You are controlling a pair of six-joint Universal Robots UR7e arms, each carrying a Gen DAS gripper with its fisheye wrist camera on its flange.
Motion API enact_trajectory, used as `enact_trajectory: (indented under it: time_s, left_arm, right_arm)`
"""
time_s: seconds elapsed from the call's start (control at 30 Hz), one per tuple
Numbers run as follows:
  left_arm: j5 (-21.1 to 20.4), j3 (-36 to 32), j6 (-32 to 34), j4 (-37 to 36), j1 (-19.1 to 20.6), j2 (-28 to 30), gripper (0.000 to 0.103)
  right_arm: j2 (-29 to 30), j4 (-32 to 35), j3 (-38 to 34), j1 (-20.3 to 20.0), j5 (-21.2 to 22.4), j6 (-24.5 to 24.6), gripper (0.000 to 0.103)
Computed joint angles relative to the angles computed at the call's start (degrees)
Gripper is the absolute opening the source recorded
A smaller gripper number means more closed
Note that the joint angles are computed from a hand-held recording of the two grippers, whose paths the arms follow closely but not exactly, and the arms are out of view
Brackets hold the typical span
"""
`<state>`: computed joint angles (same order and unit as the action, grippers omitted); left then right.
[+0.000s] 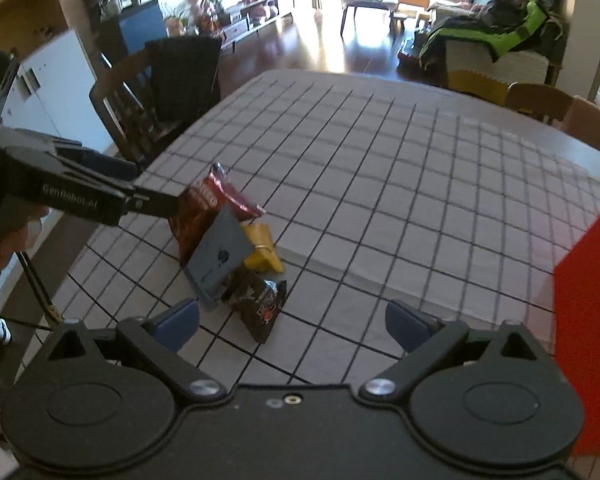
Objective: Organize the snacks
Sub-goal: 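Move both tools back toward the remaining snack pile, then grasp the brown Oreo bag with the left tool while the right tool grasps the black snack bag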
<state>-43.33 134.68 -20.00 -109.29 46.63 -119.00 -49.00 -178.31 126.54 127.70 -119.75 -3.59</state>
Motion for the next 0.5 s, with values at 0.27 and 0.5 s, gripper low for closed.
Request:
enact_trajectory:
  time_s: [0.27,0.5]
  left_arm:
    - [-2.2,-0.3,9.3,-6.4,6.0,4.9,0.086]
    - [-3.8,-1.5,15.6,-9.2,9.1,8.9,0.086]
  right_arm:
    - [5.6,2.3,-3.3,-1.9,0.7,-1.1,0.092]
    - [9.1,4.1,-5.7,-2.5,0.9,-2.6,0.082]
